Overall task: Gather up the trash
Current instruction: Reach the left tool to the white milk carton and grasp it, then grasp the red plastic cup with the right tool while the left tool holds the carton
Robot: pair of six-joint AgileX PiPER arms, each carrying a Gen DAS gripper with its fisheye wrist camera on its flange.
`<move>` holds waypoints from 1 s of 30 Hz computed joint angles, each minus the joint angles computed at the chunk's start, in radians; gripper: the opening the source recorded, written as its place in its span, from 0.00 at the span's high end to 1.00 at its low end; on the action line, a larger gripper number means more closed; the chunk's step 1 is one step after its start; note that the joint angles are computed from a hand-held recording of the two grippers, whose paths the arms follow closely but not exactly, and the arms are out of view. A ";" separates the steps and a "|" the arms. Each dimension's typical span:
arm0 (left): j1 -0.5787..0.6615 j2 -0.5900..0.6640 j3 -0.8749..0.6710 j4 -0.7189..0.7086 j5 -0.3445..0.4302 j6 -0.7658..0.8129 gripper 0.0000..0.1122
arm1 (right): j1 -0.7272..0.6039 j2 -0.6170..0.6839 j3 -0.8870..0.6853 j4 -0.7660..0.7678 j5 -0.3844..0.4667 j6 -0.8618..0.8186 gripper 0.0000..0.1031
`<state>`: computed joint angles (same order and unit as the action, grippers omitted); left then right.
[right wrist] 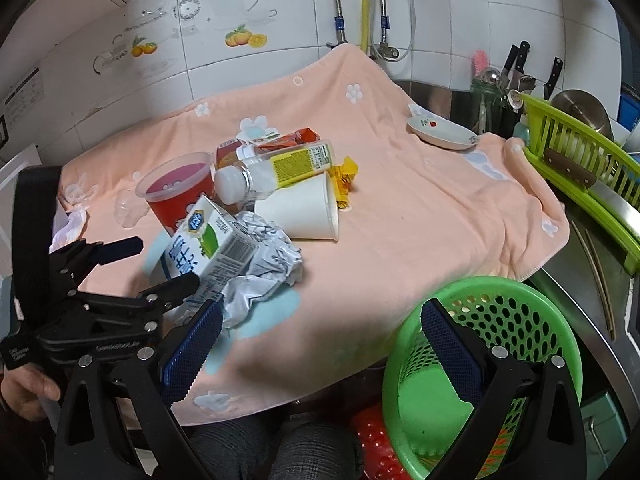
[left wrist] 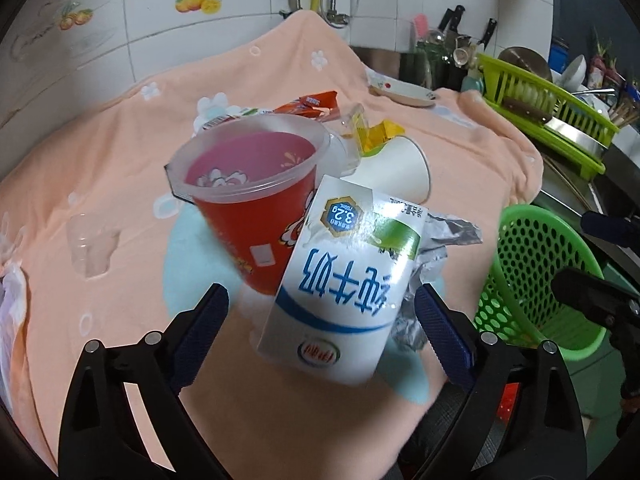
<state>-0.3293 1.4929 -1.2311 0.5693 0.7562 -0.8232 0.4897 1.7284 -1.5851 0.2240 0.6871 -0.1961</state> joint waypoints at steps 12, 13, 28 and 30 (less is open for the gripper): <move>0.048 0.061 -0.011 -0.101 -0.085 0.087 0.34 | -0.023 0.054 -0.061 0.047 0.032 -0.050 0.06; 0.045 0.058 -0.004 -0.087 -0.090 0.073 0.34 | -0.028 0.061 -0.072 0.060 0.042 -0.057 0.06; 0.007 -0.148 0.159 -0.022 -0.107 -0.046 0.38 | 0.020 0.118 -0.217 0.097 0.105 -0.109 0.07; -0.001 -0.185 0.186 -0.003 -0.099 -0.068 0.38 | 0.030 0.128 -0.237 0.103 0.113 -0.112 0.07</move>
<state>-0.3301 1.3084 -1.0453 0.5668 0.6569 -0.8914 0.5194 1.8563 -1.8218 0.3271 0.8004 -0.3084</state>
